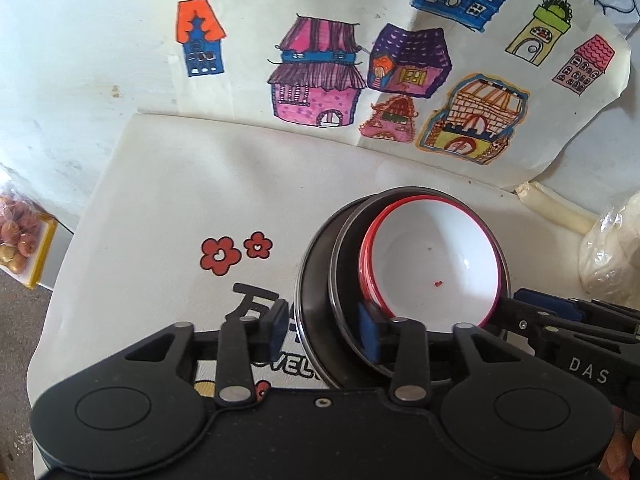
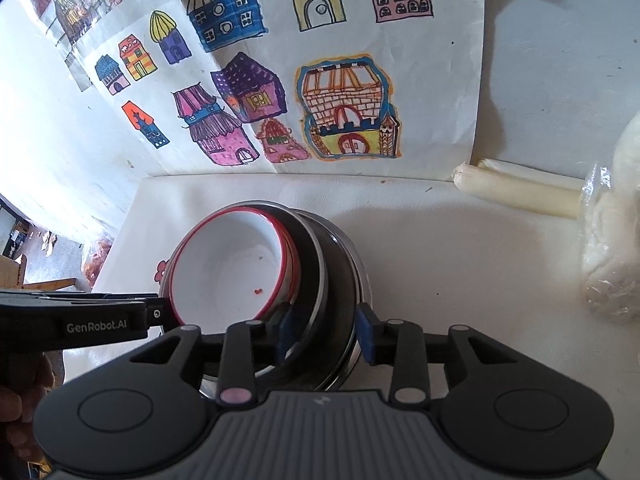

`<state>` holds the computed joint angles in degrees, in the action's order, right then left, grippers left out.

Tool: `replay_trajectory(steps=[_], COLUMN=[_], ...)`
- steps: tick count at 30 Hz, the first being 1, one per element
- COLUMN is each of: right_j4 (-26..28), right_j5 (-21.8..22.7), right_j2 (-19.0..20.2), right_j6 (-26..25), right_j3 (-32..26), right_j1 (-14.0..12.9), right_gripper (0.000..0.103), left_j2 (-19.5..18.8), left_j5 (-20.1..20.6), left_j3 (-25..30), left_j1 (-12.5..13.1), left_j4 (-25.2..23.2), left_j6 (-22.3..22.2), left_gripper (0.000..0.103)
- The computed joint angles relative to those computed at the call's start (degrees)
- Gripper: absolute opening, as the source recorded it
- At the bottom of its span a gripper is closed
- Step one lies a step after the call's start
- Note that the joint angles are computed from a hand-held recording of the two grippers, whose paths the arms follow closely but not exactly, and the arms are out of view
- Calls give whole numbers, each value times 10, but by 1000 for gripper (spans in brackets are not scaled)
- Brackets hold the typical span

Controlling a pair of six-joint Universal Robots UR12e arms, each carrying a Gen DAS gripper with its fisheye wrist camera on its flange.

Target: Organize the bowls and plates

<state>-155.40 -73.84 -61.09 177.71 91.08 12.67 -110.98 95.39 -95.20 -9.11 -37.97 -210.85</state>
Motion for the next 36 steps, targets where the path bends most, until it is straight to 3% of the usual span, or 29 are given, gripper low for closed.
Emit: replay_trajectory(steps=[7, 11, 13, 19, 30, 36], right_j4=[-18, -32, -37, -65, -128, -173], right_j5=[0, -6, -8, -23, -80, -102], right_j2=[-8, -13, -15, -25, -58, -85], right_j6=[5, 16, 24, 38, 76, 113], right_j3=[12, 21, 26, 42, 88, 124], right_j1=[-3, -4, -4, -3, 11, 20], right_gripper=[49, 58, 61, 74, 94, 100], left_j2=[8, 14, 17, 28, 59, 87], left_j5=[31, 42, 46, 55, 12, -7], left_j3=[-5, -9, -12, -26, -66, -96], left_j1=[-9, -11, -12, -13, -6, -4], left_j4=[-1, 3, 5, 28, 82, 107], left_j6=[-13, -13, -12, -2, 32, 47], left_gripper=[68, 74, 87, 98, 102, 102])
